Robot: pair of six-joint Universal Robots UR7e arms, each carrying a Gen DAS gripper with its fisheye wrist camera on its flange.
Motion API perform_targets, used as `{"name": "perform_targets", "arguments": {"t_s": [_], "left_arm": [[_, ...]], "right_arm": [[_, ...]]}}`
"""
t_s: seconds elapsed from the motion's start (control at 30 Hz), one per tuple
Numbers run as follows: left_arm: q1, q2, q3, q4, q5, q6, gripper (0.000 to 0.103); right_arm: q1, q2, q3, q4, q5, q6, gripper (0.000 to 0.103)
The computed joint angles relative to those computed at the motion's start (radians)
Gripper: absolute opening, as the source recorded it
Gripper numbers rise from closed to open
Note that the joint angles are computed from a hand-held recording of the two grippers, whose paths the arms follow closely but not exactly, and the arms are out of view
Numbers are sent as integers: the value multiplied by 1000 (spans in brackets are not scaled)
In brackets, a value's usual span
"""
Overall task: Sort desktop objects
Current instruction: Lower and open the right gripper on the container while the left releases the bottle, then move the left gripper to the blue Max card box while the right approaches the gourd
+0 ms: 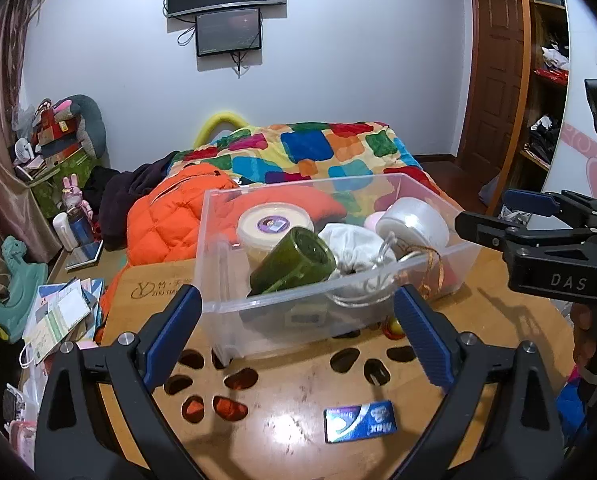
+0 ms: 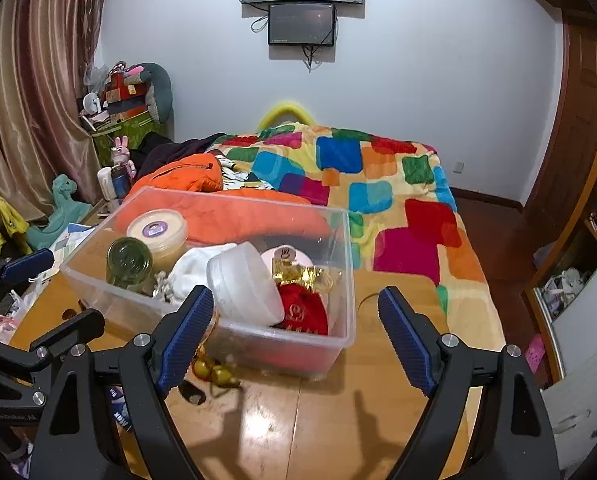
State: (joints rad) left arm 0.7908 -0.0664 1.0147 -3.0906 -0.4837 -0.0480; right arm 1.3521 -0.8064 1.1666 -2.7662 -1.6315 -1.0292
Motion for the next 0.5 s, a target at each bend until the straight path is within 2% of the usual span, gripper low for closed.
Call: {"name": "perform_targets", "arguments": {"t_s": [0.5], "left_arm": [[-15,-41,130,81,-6,-169,98]], "right_arm": [[-37,-63,96,-9,29,51,82]]}}
